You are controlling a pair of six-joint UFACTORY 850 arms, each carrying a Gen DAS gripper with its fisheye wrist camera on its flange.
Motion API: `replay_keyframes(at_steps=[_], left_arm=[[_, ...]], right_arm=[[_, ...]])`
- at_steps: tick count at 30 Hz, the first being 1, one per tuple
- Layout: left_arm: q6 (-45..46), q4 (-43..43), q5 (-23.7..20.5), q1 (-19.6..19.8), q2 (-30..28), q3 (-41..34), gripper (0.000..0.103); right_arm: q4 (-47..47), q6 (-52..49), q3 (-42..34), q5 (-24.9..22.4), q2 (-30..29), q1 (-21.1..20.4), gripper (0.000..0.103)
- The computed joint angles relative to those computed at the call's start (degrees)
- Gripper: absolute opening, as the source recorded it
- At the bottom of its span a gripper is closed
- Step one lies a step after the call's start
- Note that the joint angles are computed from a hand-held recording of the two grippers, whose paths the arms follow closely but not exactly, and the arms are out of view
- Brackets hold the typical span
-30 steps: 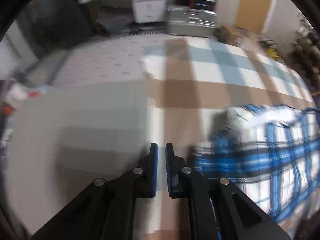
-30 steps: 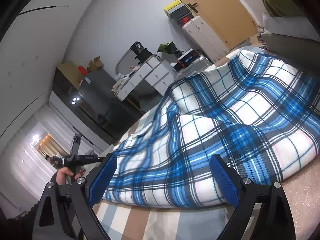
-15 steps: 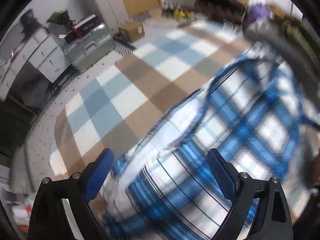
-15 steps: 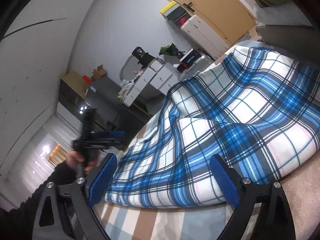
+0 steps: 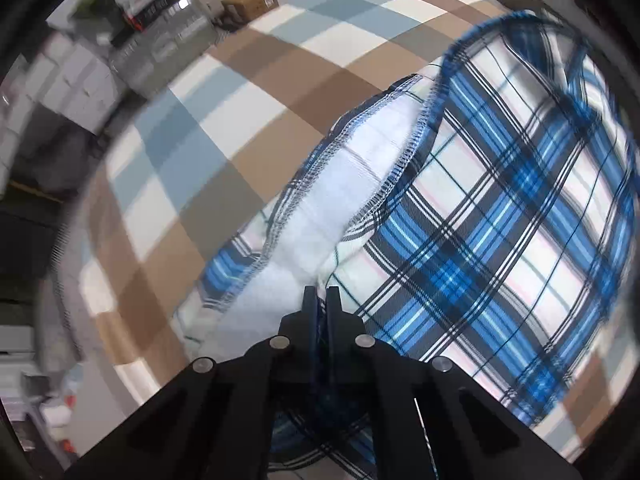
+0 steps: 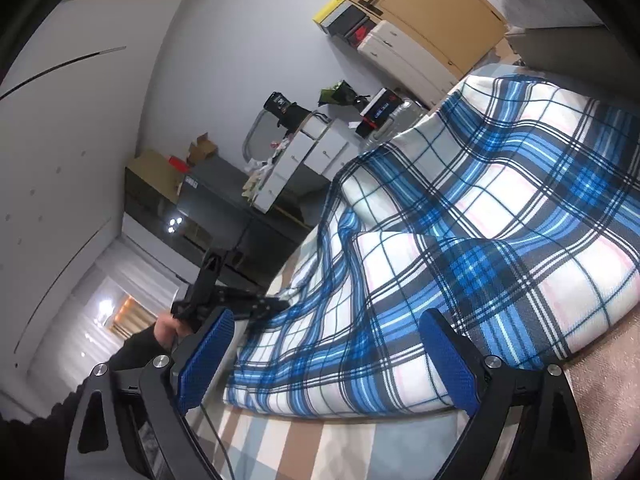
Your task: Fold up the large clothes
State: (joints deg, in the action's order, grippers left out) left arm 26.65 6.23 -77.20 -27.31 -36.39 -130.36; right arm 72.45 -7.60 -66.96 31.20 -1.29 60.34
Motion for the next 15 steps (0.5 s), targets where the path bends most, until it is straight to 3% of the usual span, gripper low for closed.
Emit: replay_keyframes(at_steps=[3, 5, 8, 15], left_arm=[[-3.9, 4.6, 7.0, -1.6, 4.8, 6.8, 0.0], [-6.0, 8.9, 13.9, -2.7, 8.5, 11.7, 0.0], [-10.3, 12.7, 17.8, -3.5, 9.8, 12.8, 0.0], [-17.7, 16.2, 15.9, -2.9, 6.7, 10.2, 0.0]], right_arm=[[-0.3, 0.8, 0.2, 0.5, 0.0, 0.0, 0.096], [-0.3, 1.2, 0.3, 0.9, 0.1, 0.1, 0.096], [-0.2, 1.5, 0.5, 1.3, 0.1, 0.2, 0.096], [0.3, 1.4, 0.8, 2.7, 0.3, 0.7, 0.096]])
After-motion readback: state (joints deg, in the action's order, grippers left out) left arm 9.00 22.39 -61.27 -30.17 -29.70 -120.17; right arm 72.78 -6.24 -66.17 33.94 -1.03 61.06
